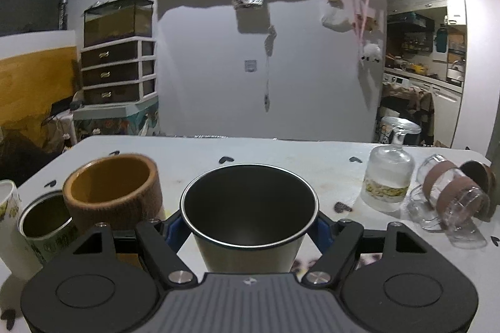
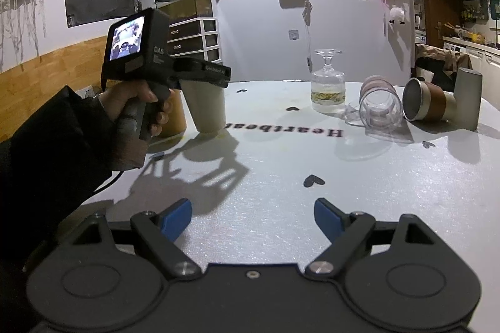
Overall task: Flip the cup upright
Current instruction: 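Rotate the grey cup upright with the left gripper and lower it beside the brown cylinder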
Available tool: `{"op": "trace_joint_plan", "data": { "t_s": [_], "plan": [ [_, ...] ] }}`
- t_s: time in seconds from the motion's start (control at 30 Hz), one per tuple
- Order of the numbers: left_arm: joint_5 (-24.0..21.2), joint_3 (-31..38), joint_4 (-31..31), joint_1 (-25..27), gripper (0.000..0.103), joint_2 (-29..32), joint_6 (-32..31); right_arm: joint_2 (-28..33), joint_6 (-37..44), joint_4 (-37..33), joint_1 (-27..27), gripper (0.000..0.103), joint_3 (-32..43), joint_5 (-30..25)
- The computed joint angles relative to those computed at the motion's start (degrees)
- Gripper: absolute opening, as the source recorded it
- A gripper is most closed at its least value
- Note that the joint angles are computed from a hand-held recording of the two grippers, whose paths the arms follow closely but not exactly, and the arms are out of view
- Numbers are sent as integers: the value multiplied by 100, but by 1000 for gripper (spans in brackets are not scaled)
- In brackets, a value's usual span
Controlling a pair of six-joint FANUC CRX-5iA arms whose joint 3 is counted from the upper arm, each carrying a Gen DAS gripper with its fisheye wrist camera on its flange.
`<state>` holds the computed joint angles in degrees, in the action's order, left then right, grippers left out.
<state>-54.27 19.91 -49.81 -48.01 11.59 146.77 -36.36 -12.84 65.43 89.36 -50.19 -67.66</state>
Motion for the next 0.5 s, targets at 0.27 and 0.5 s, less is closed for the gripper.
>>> {"op": "trace_joint_plan", "data": {
  "t_s": [0.27,0.5],
  "plan": [
    [221,-214,55,62,94,-139,50,14,4,11,-20,86,1,36],
    [307,-586,57,-111,95,-575,241,41,-81,148,-8,86,-1,-4]
  ]
}}
